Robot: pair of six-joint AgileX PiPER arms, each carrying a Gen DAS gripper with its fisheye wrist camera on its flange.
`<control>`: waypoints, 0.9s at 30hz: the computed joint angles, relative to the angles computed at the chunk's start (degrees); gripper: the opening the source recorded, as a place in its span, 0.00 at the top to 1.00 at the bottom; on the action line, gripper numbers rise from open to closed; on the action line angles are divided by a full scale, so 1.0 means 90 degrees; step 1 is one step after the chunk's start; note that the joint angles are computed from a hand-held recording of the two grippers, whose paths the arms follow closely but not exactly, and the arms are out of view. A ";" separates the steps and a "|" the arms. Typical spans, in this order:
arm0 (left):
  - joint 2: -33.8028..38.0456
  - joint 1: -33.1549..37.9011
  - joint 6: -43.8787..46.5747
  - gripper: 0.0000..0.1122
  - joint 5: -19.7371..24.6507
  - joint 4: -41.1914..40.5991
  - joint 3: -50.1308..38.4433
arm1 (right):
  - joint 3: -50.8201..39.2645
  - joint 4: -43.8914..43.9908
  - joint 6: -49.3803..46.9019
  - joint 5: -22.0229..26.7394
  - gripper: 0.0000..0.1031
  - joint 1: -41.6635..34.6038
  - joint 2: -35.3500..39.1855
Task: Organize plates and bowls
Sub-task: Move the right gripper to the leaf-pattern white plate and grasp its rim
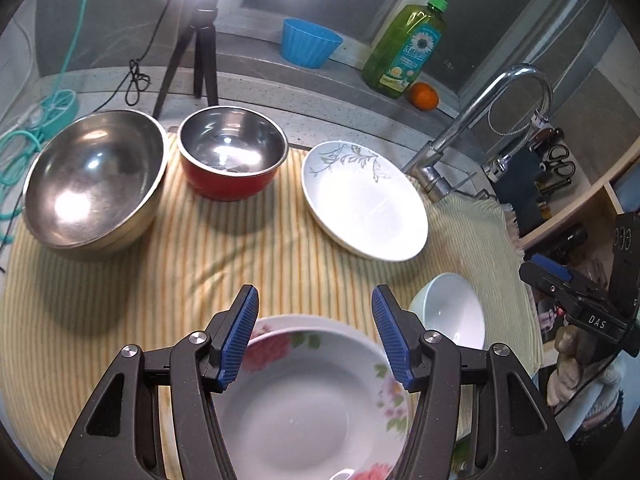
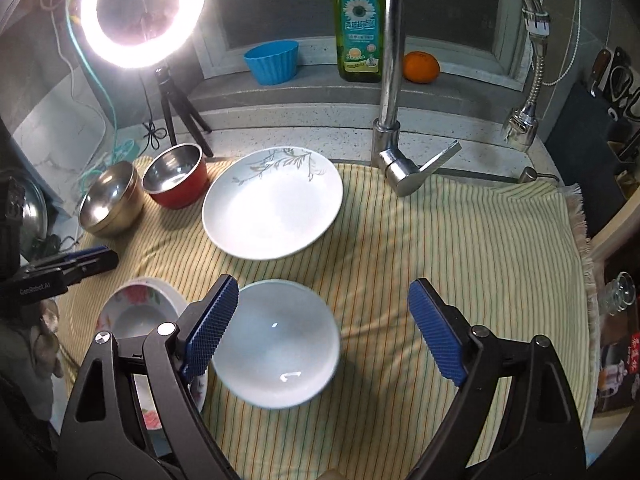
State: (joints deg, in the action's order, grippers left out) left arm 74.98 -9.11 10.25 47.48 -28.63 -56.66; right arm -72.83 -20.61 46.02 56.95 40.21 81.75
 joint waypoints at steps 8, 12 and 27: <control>0.0718 -0.0471 -0.0711 0.48 -0.0469 0.0339 -0.0506 | -0.0142 0.1389 -0.1753 -0.0807 0.15 -0.1400 0.0560; 0.1207 -0.0557 -0.0959 0.50 -0.0591 0.0365 -0.0776 | -0.0372 0.1868 -0.2467 -0.1038 0.28 -0.1738 0.1059; 0.2373 -0.0722 -0.1416 0.73 -0.0693 0.0648 -0.1548 | -0.1499 0.2884 -0.3823 -0.1014 0.65 -0.2257 0.2551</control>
State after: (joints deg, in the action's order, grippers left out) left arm 96.34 -15.61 -2.50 41.25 -22.80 -70.59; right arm -86.31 5.35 11.62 47.83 19.90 104.71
